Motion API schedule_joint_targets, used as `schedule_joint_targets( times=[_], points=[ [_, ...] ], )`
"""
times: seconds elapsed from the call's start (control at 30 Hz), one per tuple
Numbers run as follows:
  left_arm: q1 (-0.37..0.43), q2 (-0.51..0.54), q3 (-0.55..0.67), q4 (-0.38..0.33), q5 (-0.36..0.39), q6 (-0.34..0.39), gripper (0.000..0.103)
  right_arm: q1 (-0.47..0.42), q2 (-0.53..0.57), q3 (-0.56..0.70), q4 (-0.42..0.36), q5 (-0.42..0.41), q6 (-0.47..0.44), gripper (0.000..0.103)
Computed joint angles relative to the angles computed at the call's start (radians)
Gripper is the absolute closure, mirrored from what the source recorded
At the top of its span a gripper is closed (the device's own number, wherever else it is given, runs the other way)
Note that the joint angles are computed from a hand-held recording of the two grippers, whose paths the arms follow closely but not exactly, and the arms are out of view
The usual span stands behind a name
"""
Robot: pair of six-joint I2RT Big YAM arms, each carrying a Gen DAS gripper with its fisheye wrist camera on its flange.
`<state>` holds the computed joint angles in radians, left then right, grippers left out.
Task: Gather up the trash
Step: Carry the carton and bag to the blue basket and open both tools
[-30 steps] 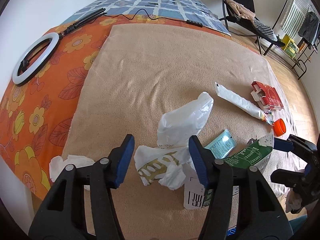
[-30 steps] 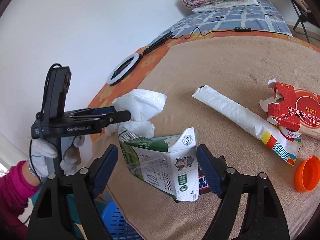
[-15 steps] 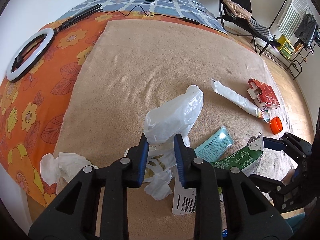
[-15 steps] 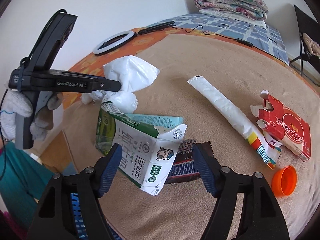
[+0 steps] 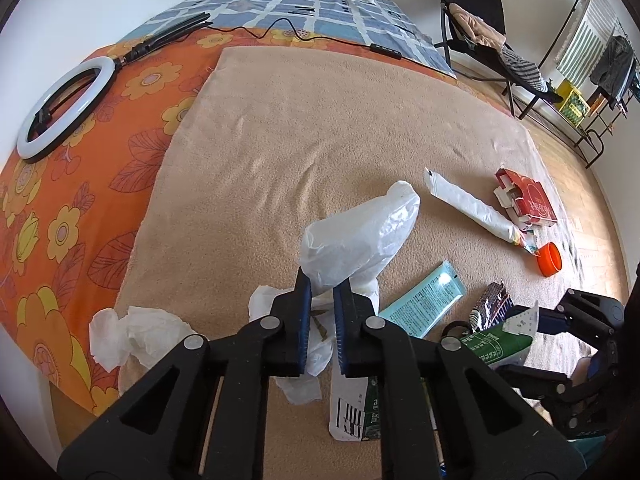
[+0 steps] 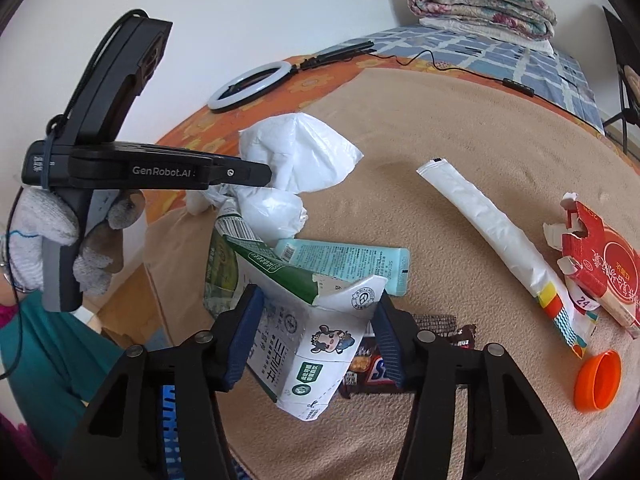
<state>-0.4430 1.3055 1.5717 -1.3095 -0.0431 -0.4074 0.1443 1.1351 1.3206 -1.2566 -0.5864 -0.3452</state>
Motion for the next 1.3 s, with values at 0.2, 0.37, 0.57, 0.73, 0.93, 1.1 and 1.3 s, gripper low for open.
schedule_joint_targets(
  times=[0.2,0.37,0.57,0.73,0.93,1.1,1.3],
  points=[
    [0.021,-0.036,-0.010,0.021,-0.010,-0.012,0.095,-0.009,-0.063,0.010,-0.012,-0.025,0.015,0.069],
    [0.045,-0.068,-0.003,0.037,-0.008,-0.022,0.095,0.044,-0.141,-0.005,0.042,0.069,0.018,0.070],
    [0.058,-0.127,-0.001,0.042,0.005,-0.017,0.095,0.058,-0.201,0.005,0.050,0.120,0.043,0.070],
    [0.038,-0.202,-0.013,0.029,0.014,-0.006,0.096,0.013,-0.239,0.010,0.007,0.115,0.071,0.070],
    [-0.066,-0.290,-0.064,-0.011,-0.020,0.005,0.095,-0.057,-0.301,0.011,-0.074,0.092,0.075,0.070],
    [-0.185,-0.364,-0.136,-0.046,-0.037,-0.052,0.096,-0.121,-0.360,-0.004,-0.166,0.078,0.026,0.070],
    [-0.337,-0.428,-0.224,-0.074,-0.063,-0.155,0.095,-0.177,-0.439,-0.045,-0.259,0.101,-0.045,0.070]
  ],
)
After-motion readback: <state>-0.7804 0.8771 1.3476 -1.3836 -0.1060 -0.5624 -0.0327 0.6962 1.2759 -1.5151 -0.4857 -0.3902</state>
